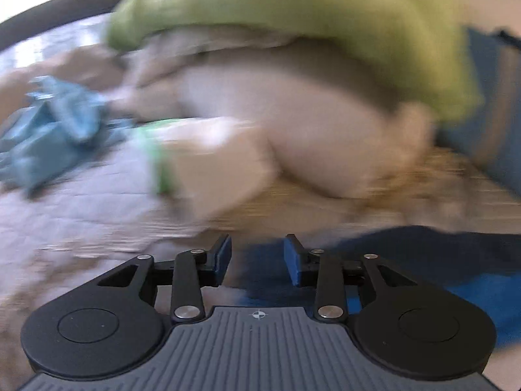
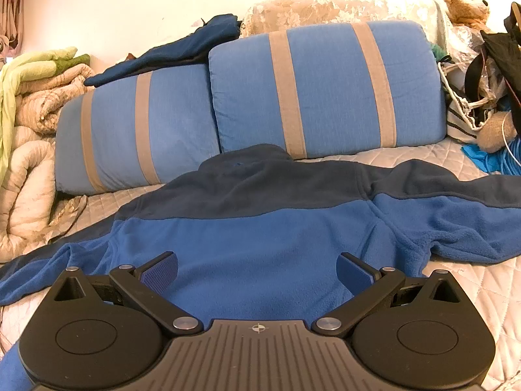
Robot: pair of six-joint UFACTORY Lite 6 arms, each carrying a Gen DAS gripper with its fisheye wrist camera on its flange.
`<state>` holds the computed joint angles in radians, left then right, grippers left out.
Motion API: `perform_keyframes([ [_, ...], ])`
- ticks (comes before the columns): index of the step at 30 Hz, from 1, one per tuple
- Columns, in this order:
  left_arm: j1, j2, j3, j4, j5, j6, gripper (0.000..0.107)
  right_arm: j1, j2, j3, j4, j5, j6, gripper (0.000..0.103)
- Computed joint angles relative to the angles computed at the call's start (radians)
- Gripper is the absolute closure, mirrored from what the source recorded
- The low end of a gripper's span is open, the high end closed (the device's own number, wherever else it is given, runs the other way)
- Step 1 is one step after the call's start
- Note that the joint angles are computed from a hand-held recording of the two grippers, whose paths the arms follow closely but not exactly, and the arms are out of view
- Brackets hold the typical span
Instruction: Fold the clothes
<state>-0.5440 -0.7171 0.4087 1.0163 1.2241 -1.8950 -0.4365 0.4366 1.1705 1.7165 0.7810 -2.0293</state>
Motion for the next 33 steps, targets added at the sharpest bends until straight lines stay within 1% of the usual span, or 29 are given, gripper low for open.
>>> perform_keyframes([
  [2,-0.102,0.074,0.034,0.051,-0.062,-0.077,0.06,0.002,-0.004,-0.006,0.006,-0.002,-0.011,0.0],
  [4,-0.161,0.224,0.098,0.12,-0.16,-0.16,0.056,0.003,-0.007,-0.01,0.009,-0.003,-0.015,0.0],
  [8,-0.183,0.562,0.293,0.281,-0.443,-0.262,0.056,0.004,-0.01,-0.015,0.013,-0.006,-0.019,0.0],
  [10,-0.184,0.72,0.409,0.373,-0.56,-0.305,0.056,0.005,-0.014,-0.018,0.017,-0.007,-0.024,0.0],
  [11,-0.187,0.796,0.471,0.419,-0.601,-0.324,0.056,0.006,-0.015,-0.021,0.021,-0.009,-0.028,0.0],
  [14,-0.191,1.0,0.661,0.499,-0.673,-0.33,0.056,0.008,-0.019,-0.025,0.026,-0.012,-0.037,0.0],
  [18,-0.17,1.232,0.91,0.422,-0.743,-0.216,0.056,0.007,-0.013,-0.02,0.023,-0.009,-0.033,0.0],
  [19,-0.163,1.247,0.917,0.439,-0.768,-0.24,0.057,0.007,-0.011,-0.017,0.019,-0.01,-0.028,0.0],
  [20,-0.156,1.261,0.922,0.469,-0.793,-0.278,0.063,0.007,-0.011,-0.015,0.017,-0.011,-0.024,0.0],
  [21,-0.149,1.276,0.928,0.5,-0.818,-0.316,0.073,0.005,-0.011,-0.015,0.016,-0.009,-0.024,0.0],
  [22,-0.144,1.288,0.932,0.527,-0.839,-0.349,0.094,0.004,-0.011,-0.015,0.016,-0.007,-0.024,0.0],
  [24,-0.152,1.288,0.925,0.539,-0.857,-0.364,0.097,0.001,-0.011,-0.016,0.016,-0.003,-0.023,0.0],
  [27,-0.189,1.26,0.886,0.577,-0.846,-0.367,0.098,-0.002,-0.007,-0.012,0.013,0.004,-0.015,0.0],
  [29,-0.212,1.249,0.869,0.541,-0.828,-0.321,0.098,-0.004,-0.002,-0.007,0.008,0.007,-0.007,0.0],
  [31,-0.214,1.236,0.853,0.521,-0.833,-0.306,0.098,-0.005,0.001,-0.003,0.003,0.009,-0.003,0.0],
  [33,-0.215,1.21,0.808,0.577,-0.834,-0.398,0.097,-0.006,0.003,0.001,-0.001,0.012,0.002,0.0],
])
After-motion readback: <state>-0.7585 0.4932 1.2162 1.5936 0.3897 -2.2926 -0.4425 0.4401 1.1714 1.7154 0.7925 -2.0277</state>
